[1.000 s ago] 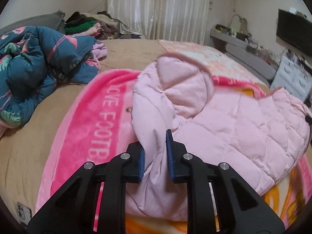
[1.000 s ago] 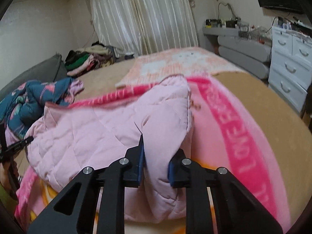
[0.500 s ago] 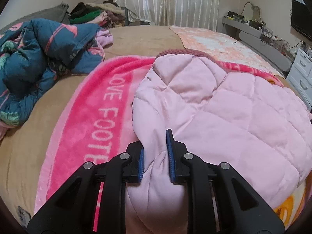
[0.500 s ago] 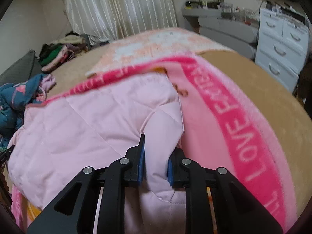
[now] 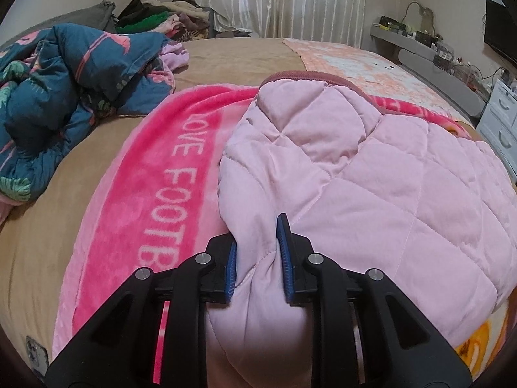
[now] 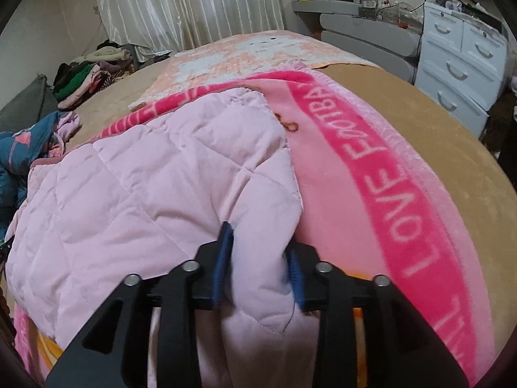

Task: Fold large clothes
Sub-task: 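Grasp the folded jacket edge with both grippers and press it flat, then open both grippers and move them back from the folded jacket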

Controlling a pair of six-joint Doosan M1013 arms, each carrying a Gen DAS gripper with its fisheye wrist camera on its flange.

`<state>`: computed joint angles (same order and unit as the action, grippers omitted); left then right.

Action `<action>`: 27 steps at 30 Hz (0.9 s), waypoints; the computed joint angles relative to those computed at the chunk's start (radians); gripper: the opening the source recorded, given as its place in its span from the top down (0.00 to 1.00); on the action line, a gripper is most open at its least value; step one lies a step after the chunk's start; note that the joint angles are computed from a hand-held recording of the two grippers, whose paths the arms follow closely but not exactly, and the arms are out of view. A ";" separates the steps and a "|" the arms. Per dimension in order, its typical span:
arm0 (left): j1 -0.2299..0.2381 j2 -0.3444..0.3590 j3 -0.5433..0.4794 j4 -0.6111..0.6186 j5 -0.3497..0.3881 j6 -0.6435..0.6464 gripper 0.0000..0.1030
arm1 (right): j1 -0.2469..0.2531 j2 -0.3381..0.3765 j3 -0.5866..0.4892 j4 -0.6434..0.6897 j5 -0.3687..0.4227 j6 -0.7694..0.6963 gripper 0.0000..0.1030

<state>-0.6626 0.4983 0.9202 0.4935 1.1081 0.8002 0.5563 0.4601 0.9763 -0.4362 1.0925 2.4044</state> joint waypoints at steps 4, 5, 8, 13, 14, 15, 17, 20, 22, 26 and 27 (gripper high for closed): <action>-0.003 -0.010 0.008 0.010 0.004 -0.015 0.83 | 0.029 -0.033 0.038 -0.102 -0.019 0.052 0.32; -0.006 -0.017 0.013 0.022 0.003 -0.027 0.80 | 0.039 -0.044 0.053 -0.128 -0.041 0.060 0.27; -0.019 -0.045 0.039 0.063 -0.006 -0.073 0.71 | 0.065 -0.069 0.084 -0.187 -0.085 0.060 0.18; -0.058 -0.091 0.087 0.100 -0.056 -0.098 0.45 | 0.092 -0.081 0.105 -0.117 -0.154 -0.050 0.14; -0.064 -0.090 0.086 0.067 -0.063 -0.069 0.43 | 0.090 -0.070 0.091 -0.061 -0.140 -0.091 0.14; -0.065 -0.087 0.083 0.038 -0.067 -0.050 0.42 | 0.088 -0.057 0.074 -0.022 -0.114 -0.119 0.14; -0.061 -0.061 0.061 -0.052 -0.041 0.009 0.40 | 0.085 -0.018 0.025 0.021 -0.013 -0.144 0.09; -0.057 -0.035 0.051 -0.074 -0.003 0.029 0.38 | 0.074 -0.006 0.021 0.058 -0.011 -0.129 0.05; -0.054 -0.038 0.062 -0.083 -0.012 0.020 0.38 | 0.073 -0.004 0.013 0.062 -0.003 -0.140 0.05; -0.067 -0.069 0.072 -0.076 -0.013 -0.008 0.19 | 0.078 -0.046 0.047 0.055 -0.043 -0.105 0.05; -0.073 -0.076 0.076 -0.056 -0.012 -0.024 0.09 | 0.085 -0.065 0.068 0.034 -0.068 -0.075 0.05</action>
